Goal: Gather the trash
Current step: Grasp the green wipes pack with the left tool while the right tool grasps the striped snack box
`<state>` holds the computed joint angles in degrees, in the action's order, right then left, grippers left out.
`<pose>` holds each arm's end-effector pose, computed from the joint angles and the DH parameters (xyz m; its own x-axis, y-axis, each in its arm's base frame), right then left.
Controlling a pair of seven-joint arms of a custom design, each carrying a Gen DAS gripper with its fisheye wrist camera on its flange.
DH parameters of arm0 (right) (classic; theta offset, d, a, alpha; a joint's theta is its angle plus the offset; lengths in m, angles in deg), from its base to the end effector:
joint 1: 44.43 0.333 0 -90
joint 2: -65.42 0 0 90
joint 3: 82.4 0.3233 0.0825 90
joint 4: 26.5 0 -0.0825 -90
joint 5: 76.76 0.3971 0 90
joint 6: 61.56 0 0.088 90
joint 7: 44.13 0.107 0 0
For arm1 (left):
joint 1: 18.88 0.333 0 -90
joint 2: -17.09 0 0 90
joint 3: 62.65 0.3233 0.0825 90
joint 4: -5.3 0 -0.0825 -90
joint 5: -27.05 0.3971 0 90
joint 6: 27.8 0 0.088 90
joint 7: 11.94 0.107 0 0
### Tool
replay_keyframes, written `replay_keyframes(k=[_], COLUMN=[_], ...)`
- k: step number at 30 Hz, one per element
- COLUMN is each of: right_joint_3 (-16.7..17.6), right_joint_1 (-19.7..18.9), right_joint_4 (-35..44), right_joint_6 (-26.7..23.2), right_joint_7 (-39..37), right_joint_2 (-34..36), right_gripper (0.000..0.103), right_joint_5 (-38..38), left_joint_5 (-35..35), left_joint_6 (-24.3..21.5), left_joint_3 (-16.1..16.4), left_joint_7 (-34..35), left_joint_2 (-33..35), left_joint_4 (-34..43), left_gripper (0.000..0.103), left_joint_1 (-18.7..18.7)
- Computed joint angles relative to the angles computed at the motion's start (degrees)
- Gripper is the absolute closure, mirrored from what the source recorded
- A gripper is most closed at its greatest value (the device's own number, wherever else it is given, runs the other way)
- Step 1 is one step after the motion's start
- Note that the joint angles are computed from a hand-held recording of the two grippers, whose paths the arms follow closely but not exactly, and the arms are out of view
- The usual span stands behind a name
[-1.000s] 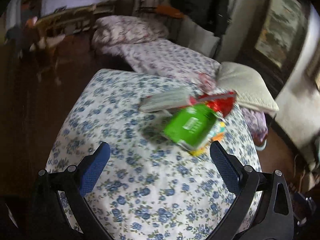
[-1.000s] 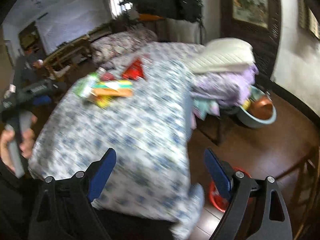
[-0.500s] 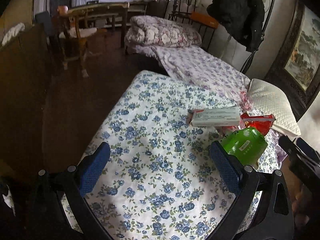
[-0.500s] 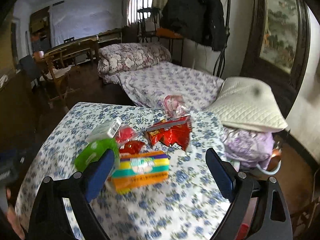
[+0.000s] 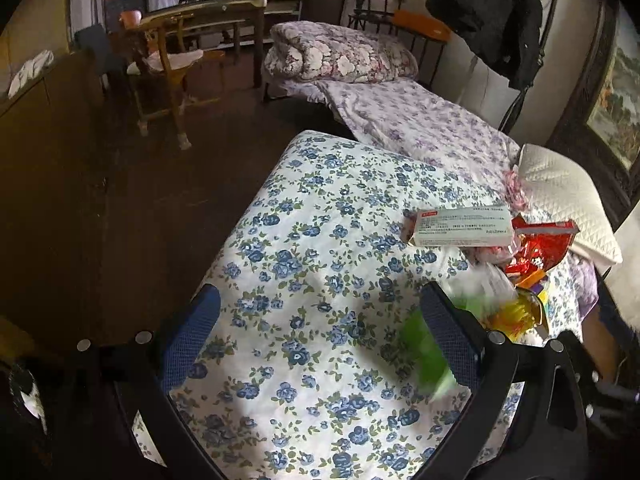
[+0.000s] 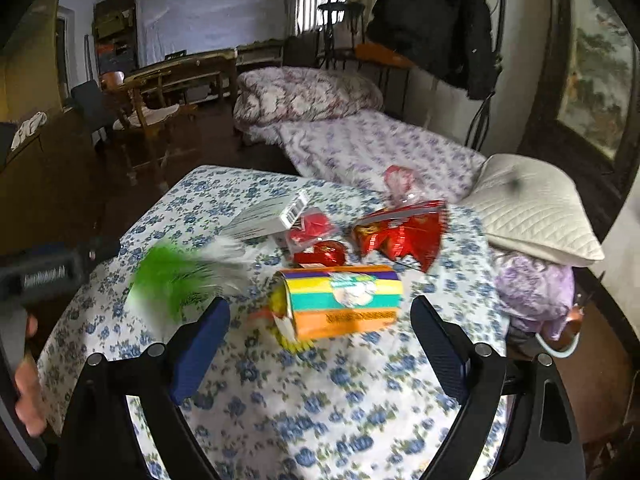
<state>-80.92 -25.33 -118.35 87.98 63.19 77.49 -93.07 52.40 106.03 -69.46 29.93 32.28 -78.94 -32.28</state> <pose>0.6458 0.2470 0.6037 0.2147 -0.9753 0.0521 -0.6571 -0.1837 -0.7311 0.6654 -0.2255 0.6036 0.2453 -0.9624 0.1164 -0.7278 -0.2621 -0.6337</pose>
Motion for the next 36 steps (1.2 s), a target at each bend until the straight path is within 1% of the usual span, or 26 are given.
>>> replay_keyframes(k=[3, 7, 9, 11, 13, 15, 17, 20, 22, 24, 27, 29, 31, 33, 34, 35, 36], right_joint_3=[-0.5, 0.0, -0.1, -0.2, -0.2, -0.5, -1.8, -3.3, -3.9, -3.8, -3.4, -1.7, -0.9, -1.1, -1.3, -1.6, -1.9], right_joint_1=[0.0, -0.9, -0.7, -0.3, 0.0, 0.4, 1.6, 2.5, 2.7, 2.1, 1.2, -0.8, -1.6, -1.3, -1.0, -0.6, -0.2], right_joint_4=[-0.3, 0.9, 0.4, 0.2, 1.1, 2.2, 2.2, 2.0, 2.1, 2.2, 2.9, 4.2, 5.7, 7.7, 9.2, 10.2, 11.5], right_joint_6=[-0.5, -2.7, -2.6, -1.9, -2.2, -3.3, -2.8, -2.2, -2.7, -2.8, -2.9, -1.9, -1.1, -1.3, -1.5, -1.7, -2.6], right_joint_7=[1.4, 0.1, 0.4, 0.9, 1.1, 1.5, 4.8, 9.2, 11.2, 11.8, 10.7, 5.8, 2.2, 0.1, -0.8, -1.3, -1.8], right_joint_2=[-0.2, 0.7, 0.7, 0.9, 2.3, 3.5, 4.1, 4.2, 4.2, 4.2, 4.8, 6.1, 7.5, 9.0, 10.0, 10.8, 11.6], right_gripper=[0.013, 0.013, 0.013, 0.013, 0.013, 0.013, 0.013, 0.013, 0.013, 0.013, 0.013, 0.013, 0.017, 0.029, 0.032, 0.042, 0.059], right_joint_5=[-1.1, 1.5, 1.4, 0.7, 0.3, -0.2, -3.3, -7.9, -10.1, -10.5, -10.5, -5.8, -2.7, -1.7, -1.6, -1.5, -1.5], left_joint_5=[-0.9, -1.8, -2.7, -1.7, 0.0, -0.3, 1.0, 4.9, 4.4, 3.9, 5.1, 6.9, 7.7, 7.7, 6.4, 5.7, 4.9], left_joint_6=[0.2, 1.0, 2.8, 3.0, 1.4, 0.3, -0.8, -2.8, -2.7, -2.6, -3.1, -4.8, -6.8, -8.4, -9.7, -10.1, -10.5], left_joint_3=[-0.2, -0.8, -1.2, -1.2, -1.1, -1.5, -1.3, 0.0, 0.0, 0.0, 0.8, 1.6, 2.1, 2.1, 1.6, 1.4, 1.2], left_joint_7=[0.7, 3.0, 4.3, 5.3, 6.0, 8.4, 10.0, 9.8, 10.5, 10.7, 10.0, 7.9, 6.2, 5.4, 6.2, 6.4, 6.7], left_joint_2=[0.2, 0.2, -0.7, -0.6, 0.8, 2.4, 4.0, 6.3, 7.0, 7.3, 7.1, 7.0, 7.0, 7.0, 7.4, 7.3, 7.4], left_joint_4=[0.1, 0.1, -1.3, -1.2, 0.7, 2.8, 4.7, 7.7, 8.6, 8.9, 8.7, 8.9, 9.3, 9.6, 10.2, 10.0, 10.0], left_gripper=[0.007, 0.007, 0.007, 0.007, 0.007, 0.007, 0.007, 0.006, 0.006, 0.006, 0.006, 0.006, 0.006, 0.007, 0.007, 0.007, 0.007], left_joint_1=[0.2, 0.0, 0.0, -0.6, -1.7, -2.3, -3.6, -6.0, -6.2, -6.3, -6.9, -7.5, -7.5, -7.1, -6.5, -6.1, -5.7])
